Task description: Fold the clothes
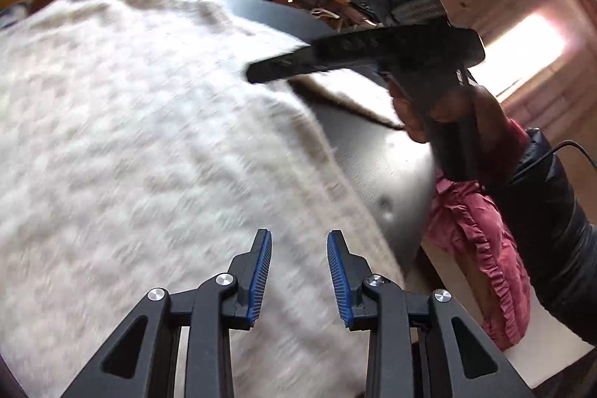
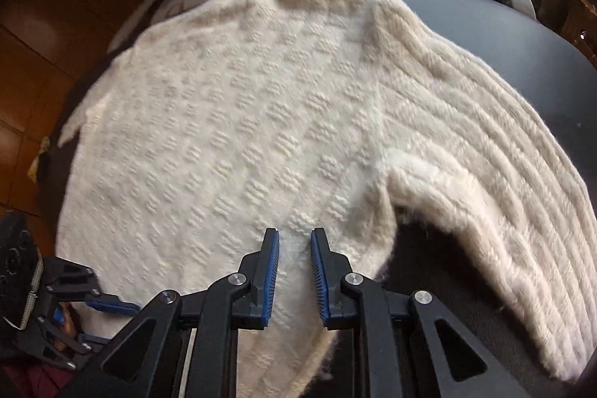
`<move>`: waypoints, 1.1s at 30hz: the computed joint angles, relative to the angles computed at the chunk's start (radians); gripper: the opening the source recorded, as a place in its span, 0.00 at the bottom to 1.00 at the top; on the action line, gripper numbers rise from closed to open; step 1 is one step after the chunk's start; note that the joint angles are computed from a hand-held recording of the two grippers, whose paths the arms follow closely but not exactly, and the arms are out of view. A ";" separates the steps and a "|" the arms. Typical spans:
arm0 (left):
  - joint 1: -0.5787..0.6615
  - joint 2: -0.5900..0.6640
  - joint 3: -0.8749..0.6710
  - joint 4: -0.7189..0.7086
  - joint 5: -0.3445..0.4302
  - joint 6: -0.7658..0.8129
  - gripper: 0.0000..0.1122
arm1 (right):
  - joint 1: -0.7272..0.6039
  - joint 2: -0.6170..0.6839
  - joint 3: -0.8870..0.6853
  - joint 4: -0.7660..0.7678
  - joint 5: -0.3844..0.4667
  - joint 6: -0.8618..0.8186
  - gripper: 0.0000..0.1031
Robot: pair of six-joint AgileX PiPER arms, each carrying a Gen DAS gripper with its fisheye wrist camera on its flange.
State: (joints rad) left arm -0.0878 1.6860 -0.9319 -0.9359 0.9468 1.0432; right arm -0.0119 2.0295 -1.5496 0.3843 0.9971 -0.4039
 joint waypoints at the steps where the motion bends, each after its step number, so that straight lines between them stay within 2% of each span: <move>1: 0.020 -0.006 0.024 0.014 -0.005 0.004 0.29 | -0.009 -0.001 0.007 0.016 -0.010 0.007 0.13; 3: 0.065 -0.027 0.077 0.007 0.009 0.039 0.28 | -0.020 -0.012 0.026 0.033 -0.033 0.028 0.12; 4: 0.090 -0.048 0.108 -0.004 0.022 0.059 0.28 | -0.014 -0.033 0.046 0.030 -0.049 0.038 0.16; 8: 0.139 -0.125 0.144 0.013 0.038 0.057 0.29 | 0.033 -0.163 0.165 0.064 -0.088 0.004 0.18; 14: 0.388 -0.164 0.102 0.024 0.141 0.136 0.34 | 0.162 -0.281 0.325 -0.013 -0.136 0.096 0.18; 18: 0.532 -0.142 0.096 0.064 0.138 0.184 0.34 | 0.175 -0.322 0.446 -0.034 -0.200 0.145 0.18; 21: 0.609 -0.149 0.152 0.089 0.105 0.245 0.34 | 0.185 -0.356 0.533 -0.018 -0.310 0.170 0.18; 24: 0.615 -0.167 0.220 0.100 0.009 0.283 0.33 | 0.147 -0.387 0.607 0.094 -0.382 0.113 0.18; 27: 0.635 -0.212 0.271 0.088 -0.020 0.317 0.33 | 0.083 -0.411 0.685 0.303 -0.429 -0.039 0.18; 31: 0.607 -0.232 0.259 0.104 -0.028 0.215 0.34 | -0.057 -0.482 0.820 0.650 -0.413 -0.301 0.18; 33: 0.595 -0.246 0.236 0.121 -0.015 0.179 0.34 | -0.150 -0.564 0.902 0.811 -0.366 -0.453 0.18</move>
State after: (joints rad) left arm 0.5071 1.4403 -0.6957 -0.8148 0.9314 1.2219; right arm -0.1619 1.4657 -0.6471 1.1956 0.6308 -0.8568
